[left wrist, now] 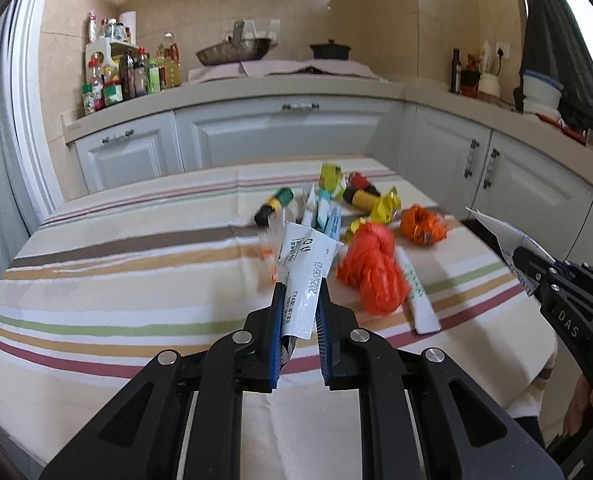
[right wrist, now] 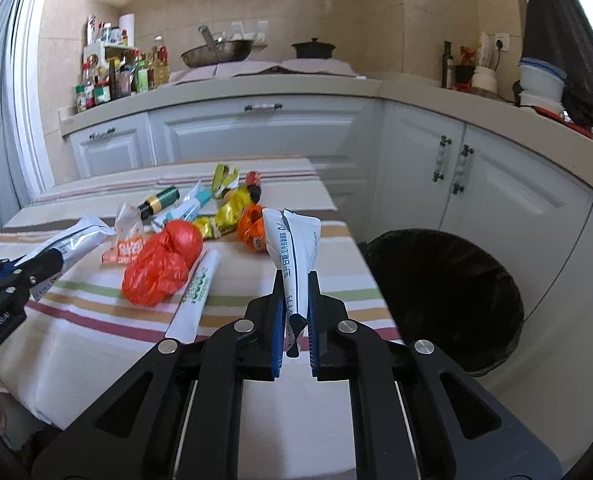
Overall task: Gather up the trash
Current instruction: 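Carry both tubes over the black bin and open both tools to drop them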
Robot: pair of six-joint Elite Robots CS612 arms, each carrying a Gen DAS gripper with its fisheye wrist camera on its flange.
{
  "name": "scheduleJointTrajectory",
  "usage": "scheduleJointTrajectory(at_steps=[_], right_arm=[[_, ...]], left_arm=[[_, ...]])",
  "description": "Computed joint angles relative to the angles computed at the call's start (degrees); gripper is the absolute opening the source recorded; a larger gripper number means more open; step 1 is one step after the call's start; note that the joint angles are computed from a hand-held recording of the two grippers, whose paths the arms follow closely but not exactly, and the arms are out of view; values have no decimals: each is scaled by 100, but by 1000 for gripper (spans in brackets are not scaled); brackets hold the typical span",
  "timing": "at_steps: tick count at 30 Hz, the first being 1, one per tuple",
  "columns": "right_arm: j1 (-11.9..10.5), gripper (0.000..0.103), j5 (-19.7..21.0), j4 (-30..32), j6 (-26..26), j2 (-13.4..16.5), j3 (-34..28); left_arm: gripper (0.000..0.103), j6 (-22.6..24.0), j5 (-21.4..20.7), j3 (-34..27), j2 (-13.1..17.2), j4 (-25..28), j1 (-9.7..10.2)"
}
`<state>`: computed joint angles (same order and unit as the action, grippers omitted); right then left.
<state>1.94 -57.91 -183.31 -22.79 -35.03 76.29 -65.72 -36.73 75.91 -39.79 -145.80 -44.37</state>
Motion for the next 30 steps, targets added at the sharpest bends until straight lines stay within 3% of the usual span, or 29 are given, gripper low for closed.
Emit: scheduleJointTrajectory(at_steps=[5,10,17,24,30], right_arm=[[-52,9,-87,-209,225,19,-86],[-101,9,-349,-368,450,117,-314],[-191,9,-823,-354,791,395,-861],[-277,9,-1114,-60,1092,711,-1485],[-329,9,-1225,249,1175,974,-1949]], left_arm=[[15,291,187,-149,63,-304,-7],[15,890,63,-519,287,-843,46],[15,1915,-275,-1530,855,-1348,141],[15,2519,-799,-2862,1533,-1085,257],[15,2771,-1140,-4207,2212,-392,330]])
